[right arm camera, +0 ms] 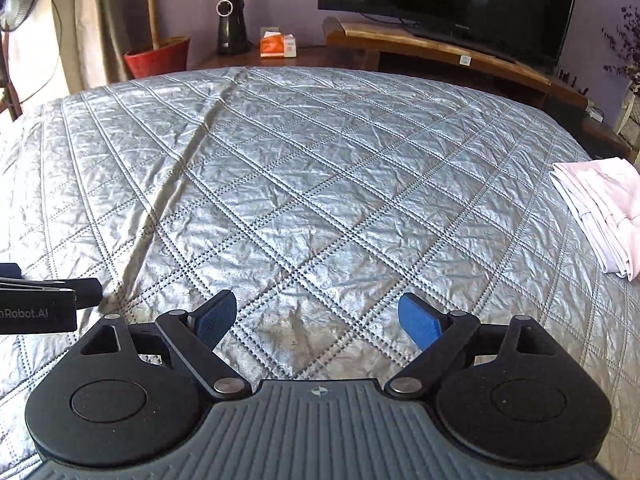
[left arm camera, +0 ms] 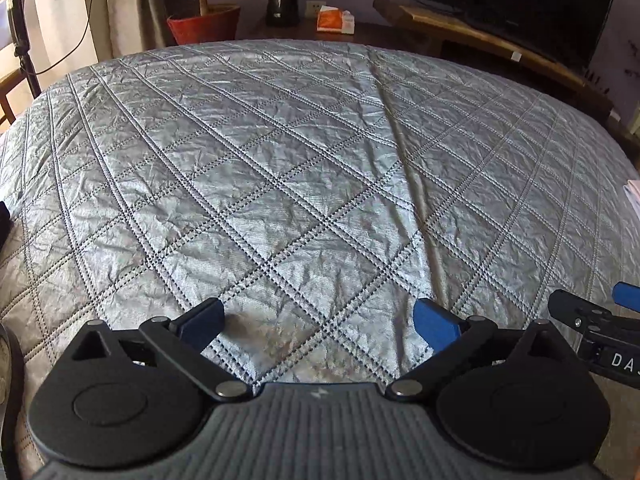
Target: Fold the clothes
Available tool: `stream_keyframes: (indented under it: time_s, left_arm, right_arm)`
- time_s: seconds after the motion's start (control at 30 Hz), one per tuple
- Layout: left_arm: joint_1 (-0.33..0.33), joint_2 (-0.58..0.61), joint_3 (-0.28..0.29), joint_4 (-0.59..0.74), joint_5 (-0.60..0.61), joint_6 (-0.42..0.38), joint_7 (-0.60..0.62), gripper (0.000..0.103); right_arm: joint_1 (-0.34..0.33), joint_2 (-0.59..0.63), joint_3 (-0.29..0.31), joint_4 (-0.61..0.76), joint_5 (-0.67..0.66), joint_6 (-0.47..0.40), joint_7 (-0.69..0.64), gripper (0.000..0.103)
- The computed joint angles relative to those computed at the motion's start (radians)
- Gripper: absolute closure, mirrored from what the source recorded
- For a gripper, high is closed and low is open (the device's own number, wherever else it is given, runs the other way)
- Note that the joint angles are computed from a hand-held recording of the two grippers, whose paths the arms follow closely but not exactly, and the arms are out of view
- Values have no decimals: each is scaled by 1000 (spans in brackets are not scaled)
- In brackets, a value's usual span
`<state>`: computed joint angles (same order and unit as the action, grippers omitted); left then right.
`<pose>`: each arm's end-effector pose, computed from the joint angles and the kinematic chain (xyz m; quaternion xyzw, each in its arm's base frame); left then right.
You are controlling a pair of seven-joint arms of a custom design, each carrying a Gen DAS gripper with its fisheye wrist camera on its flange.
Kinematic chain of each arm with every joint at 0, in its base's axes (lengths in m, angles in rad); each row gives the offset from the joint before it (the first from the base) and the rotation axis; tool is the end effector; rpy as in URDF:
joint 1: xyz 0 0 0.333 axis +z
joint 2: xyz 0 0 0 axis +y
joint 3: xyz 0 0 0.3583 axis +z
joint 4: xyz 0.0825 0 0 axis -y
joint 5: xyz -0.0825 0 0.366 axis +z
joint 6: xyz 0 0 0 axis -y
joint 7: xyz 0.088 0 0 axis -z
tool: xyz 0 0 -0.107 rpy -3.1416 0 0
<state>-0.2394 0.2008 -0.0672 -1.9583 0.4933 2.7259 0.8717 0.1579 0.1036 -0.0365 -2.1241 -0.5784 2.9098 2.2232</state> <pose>0.5978 -0.2047 0.4869 -0.6725 0.6713 -0.2196 0.2211 0.5805 0.1052 0.4871 -0.6572 0.6642 -0.2683 0.2345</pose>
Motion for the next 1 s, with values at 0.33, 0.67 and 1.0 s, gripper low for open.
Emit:
stream_keyframes:
  time_s: [0.33, 0.67, 1.0]
  left_arm:
    - [-51, 27, 85, -11, 286, 129, -228, 0]
    - [-3, -5, 2, -31, 180, 125, -107, 3]
    - [29, -200, -135, -162, -340, 93, 441, 1]
  right_arm:
    - [68, 14, -68, 62, -535, -102, 547, 12]
    - [-4, -36, -48, -5, -342, -32, 509, 11]
    - [-147, -311, 52, -185, -96, -176, 549, 11]
